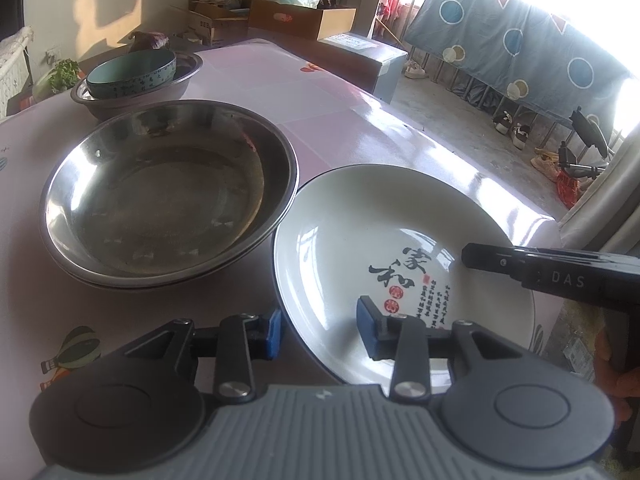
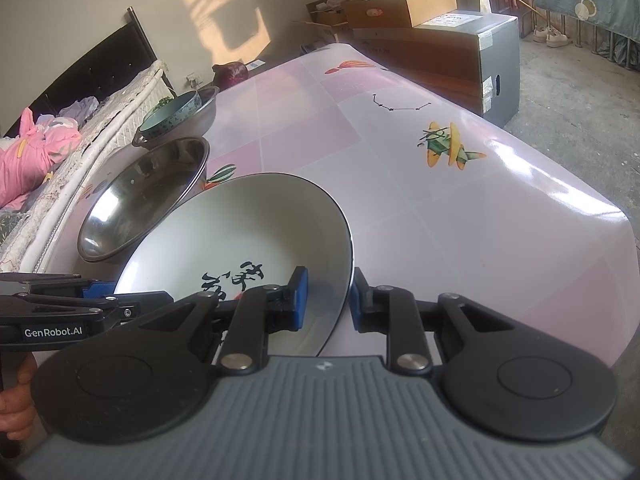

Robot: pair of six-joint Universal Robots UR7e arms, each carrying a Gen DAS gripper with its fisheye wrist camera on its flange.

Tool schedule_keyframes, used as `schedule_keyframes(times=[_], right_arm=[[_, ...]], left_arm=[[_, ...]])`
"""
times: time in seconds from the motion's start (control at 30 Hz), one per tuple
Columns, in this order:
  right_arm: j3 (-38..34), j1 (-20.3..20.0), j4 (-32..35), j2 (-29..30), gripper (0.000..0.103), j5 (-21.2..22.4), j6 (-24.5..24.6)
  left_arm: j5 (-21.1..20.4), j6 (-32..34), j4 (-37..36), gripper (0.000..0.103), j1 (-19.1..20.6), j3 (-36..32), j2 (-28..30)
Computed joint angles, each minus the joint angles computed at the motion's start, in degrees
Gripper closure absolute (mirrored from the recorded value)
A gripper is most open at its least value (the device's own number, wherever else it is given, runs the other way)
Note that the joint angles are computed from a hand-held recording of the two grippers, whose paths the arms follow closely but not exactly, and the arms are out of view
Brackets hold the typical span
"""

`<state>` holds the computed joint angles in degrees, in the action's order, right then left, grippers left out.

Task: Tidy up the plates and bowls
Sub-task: 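Lift the white printed plate off the table with both tools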

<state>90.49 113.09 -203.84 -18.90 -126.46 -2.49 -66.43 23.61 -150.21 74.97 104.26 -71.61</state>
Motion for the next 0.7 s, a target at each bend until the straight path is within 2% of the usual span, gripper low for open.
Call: schedule_keyframes(times=[0.7], right_arm=[[-2.19,-0.44,1.04,0.56,0.081,-0.57,-1.08]], left_arm=[[-0.33,0.29,-0.01,0.065,0.17,0.04,0.12]])
